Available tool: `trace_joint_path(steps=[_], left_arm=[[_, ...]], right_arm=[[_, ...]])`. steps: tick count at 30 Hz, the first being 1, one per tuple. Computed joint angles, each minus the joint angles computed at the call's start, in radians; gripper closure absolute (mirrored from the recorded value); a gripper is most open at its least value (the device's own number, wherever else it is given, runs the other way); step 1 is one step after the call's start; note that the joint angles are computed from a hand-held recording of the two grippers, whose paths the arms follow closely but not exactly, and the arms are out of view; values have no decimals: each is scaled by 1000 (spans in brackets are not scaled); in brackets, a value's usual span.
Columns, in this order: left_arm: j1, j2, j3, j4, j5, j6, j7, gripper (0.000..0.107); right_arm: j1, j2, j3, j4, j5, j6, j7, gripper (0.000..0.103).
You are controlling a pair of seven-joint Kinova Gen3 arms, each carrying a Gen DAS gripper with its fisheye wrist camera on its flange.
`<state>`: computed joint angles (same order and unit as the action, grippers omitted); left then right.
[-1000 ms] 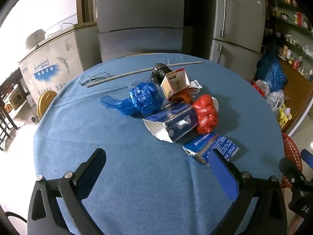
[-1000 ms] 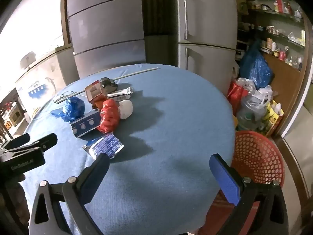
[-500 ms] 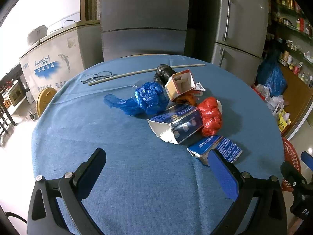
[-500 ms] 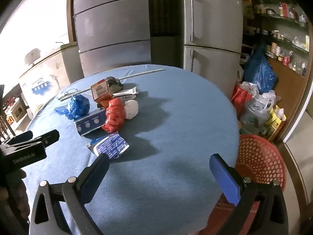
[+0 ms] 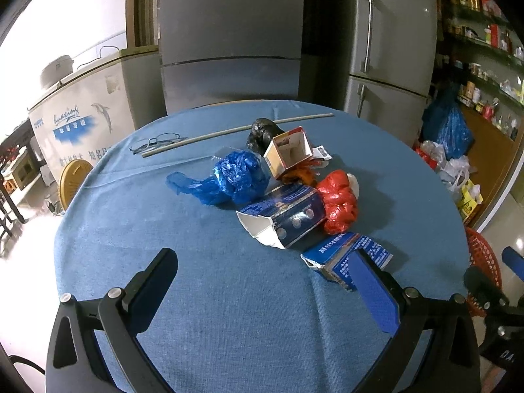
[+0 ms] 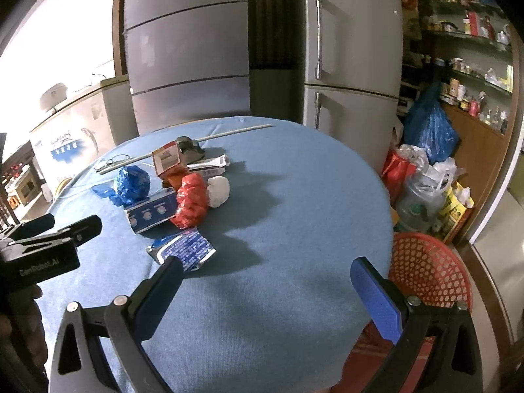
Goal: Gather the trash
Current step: 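Move the right tool toward the flattened blue printed carton on the table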
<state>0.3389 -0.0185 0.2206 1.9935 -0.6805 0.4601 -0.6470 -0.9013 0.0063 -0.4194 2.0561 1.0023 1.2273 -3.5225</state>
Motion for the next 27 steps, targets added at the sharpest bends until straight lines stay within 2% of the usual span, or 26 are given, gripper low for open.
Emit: trace_joint_path(steps=[21, 27], left_arm=[[-26, -12, -5, 23, 14, -26, 6, 4], [-47, -5, -20, 26, 59, -33, -30, 4]], right_arm=[[-4, 9, 5, -3, 4, -10, 16, 0], [-4, 22, 13, -13, 2, -27, 37, 0]])
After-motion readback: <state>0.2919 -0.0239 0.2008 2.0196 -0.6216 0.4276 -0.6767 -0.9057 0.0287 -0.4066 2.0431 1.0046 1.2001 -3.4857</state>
